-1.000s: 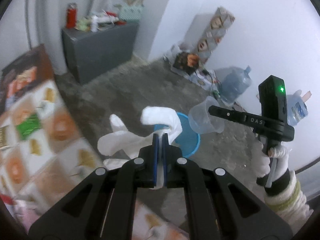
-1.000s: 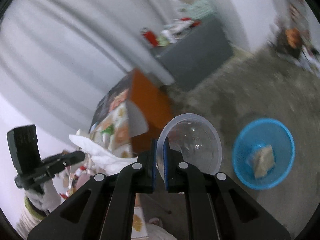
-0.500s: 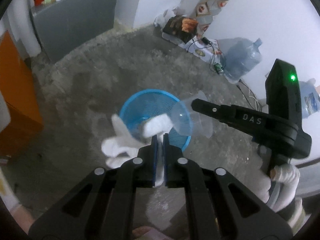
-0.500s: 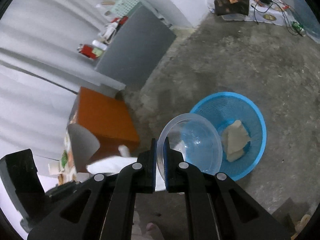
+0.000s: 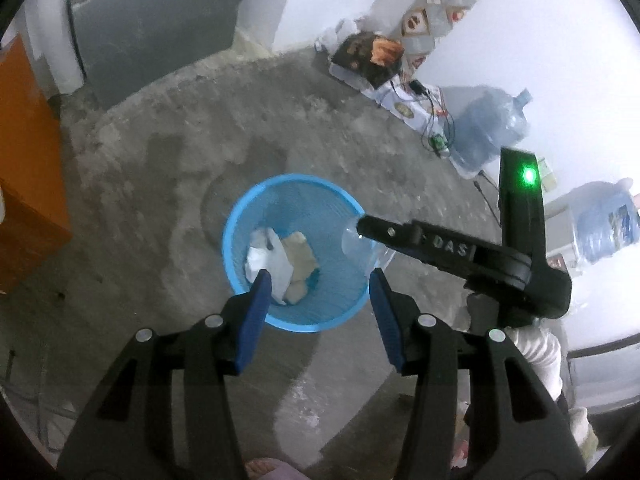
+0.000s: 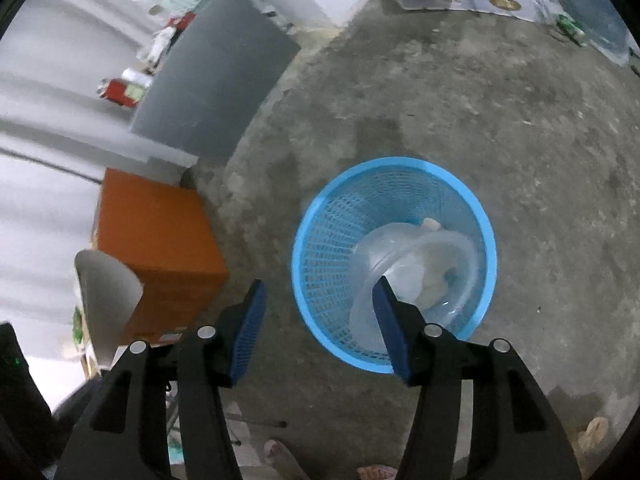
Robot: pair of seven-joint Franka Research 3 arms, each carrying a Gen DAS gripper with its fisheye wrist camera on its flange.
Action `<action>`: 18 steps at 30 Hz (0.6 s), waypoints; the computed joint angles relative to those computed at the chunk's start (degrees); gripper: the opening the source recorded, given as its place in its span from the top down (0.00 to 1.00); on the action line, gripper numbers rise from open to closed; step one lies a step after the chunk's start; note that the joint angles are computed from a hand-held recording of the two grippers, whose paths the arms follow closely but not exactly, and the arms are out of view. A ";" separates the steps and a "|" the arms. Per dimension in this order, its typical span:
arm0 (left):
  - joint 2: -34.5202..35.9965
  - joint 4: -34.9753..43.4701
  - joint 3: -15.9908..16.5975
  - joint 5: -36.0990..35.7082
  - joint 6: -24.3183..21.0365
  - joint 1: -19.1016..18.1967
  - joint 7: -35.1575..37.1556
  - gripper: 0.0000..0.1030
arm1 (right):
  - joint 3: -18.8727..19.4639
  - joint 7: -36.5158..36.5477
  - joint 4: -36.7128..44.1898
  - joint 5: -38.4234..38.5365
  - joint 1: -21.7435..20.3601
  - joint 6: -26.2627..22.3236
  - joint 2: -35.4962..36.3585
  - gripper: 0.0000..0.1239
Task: Collect trash
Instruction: 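Carry the tissue and clear cup to the wastebasket and drop them in, then grasp the yellow snack packet with the left tool while the right tool grasps the red wrapper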
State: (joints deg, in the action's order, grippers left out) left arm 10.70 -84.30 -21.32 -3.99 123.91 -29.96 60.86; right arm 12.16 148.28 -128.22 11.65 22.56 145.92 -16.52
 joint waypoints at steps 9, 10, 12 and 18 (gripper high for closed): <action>-9.97 -5.14 1.99 -3.70 -1.61 3.72 5.22 0.46 | 0.06 -1.79 4.90 -1.40 0.83 -3.43 2.47 0.33; -12.12 -6.32 2.47 -4.03 -2.18 4.23 6.39 0.44 | -0.60 -3.49 5.85 0.27 1.48 -5.22 3.51 0.32; -14.90 -7.87 3.30 -4.82 -3.06 4.88 8.07 0.43 | -0.54 -2.55 8.80 -0.59 1.42 -11.96 5.98 0.32; -25.07 -13.30 7.14 -7.99 -5.80 6.94 12.48 0.42 | -0.20 1.03 7.55 -0.97 2.35 -12.46 4.97 0.32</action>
